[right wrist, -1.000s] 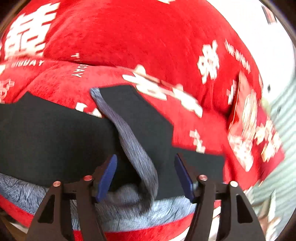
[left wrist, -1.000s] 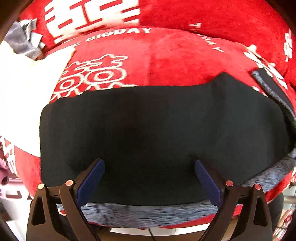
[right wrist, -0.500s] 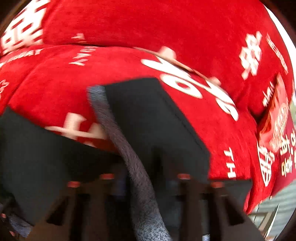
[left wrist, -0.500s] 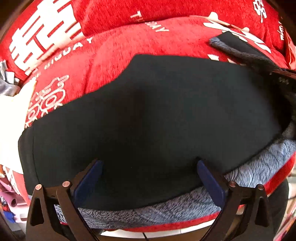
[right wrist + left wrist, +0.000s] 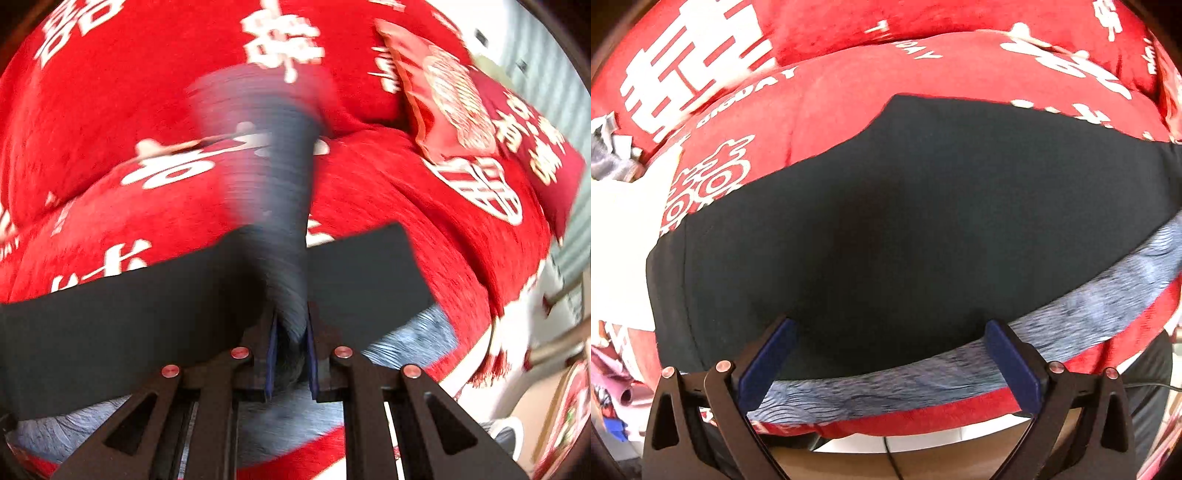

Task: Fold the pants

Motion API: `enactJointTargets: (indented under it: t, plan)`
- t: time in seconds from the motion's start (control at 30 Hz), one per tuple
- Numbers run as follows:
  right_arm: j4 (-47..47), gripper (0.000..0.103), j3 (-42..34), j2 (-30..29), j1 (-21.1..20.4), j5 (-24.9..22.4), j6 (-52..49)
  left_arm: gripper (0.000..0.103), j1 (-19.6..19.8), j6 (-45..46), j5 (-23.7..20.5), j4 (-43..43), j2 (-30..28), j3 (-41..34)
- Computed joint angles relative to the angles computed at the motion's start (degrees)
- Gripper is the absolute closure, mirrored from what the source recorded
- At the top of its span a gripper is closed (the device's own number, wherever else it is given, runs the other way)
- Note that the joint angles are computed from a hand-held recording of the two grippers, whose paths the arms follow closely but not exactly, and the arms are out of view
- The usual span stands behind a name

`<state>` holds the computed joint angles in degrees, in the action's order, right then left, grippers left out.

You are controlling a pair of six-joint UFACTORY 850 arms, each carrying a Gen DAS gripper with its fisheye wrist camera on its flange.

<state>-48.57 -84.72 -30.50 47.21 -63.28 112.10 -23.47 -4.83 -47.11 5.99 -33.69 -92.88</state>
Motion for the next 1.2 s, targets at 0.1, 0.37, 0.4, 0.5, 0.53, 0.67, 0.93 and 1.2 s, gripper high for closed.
enactJointTargets:
  t: [0.1, 0.37, 0.4, 0.5, 0.53, 0.67, 0.93, 1.2]
  plan:
    - [-4.0, 0.088, 11.0, 6.5, -1.3, 12.1, 12.8, 0.000, -0.9, 3.7, -1.1, -6.0, -0.7, -2.0]
    - [-23.3, 0.048, 23.2, 12.9, -1.4, 19.3, 40.4, 0.000, -4.2, 3.3, -5.5, -7.5, -6.5, -8.7]
    - [-26.0, 0.043, 24.3, 13.5, -2.1, 20.2, 43.2, 0.000, -4.1, 3.2, -4.2, -7.9, -6.1, -7.7]
    - [-32.6, 0.044, 26.8, 14.9, -3.8, 22.5, 50.1, 0.000, -3.4, 4.9, -3.2, -9.5, -5.6, -6.7]
    - [-34.1, 0.049, 27.1, 15.1, -4.4, 23.6, 50.8, 0.000, -3.1, 5.2, -3.0, -9.8, -5.2, -6.1]
    - [-28.9, 0.096, 25.4, 15.0, -5.0, 23.6, 44.2, 0.000, -2.6, 4.0, -3.8, -8.5, -3.9, -4.0]
    - [-23.3, 0.096, 19.5, 16.8, 3.7, 5.1, 29.9, 0.000, -0.3, 5.2, -2.6, -13.0, -0.6, -2.9]
    - [-12.1, 0.096, 20.4, 12.2, -0.6, 11.9, 21.3, 0.000, -4.7, -1.9, -6.5, -2.1, -8.2, -11.9]
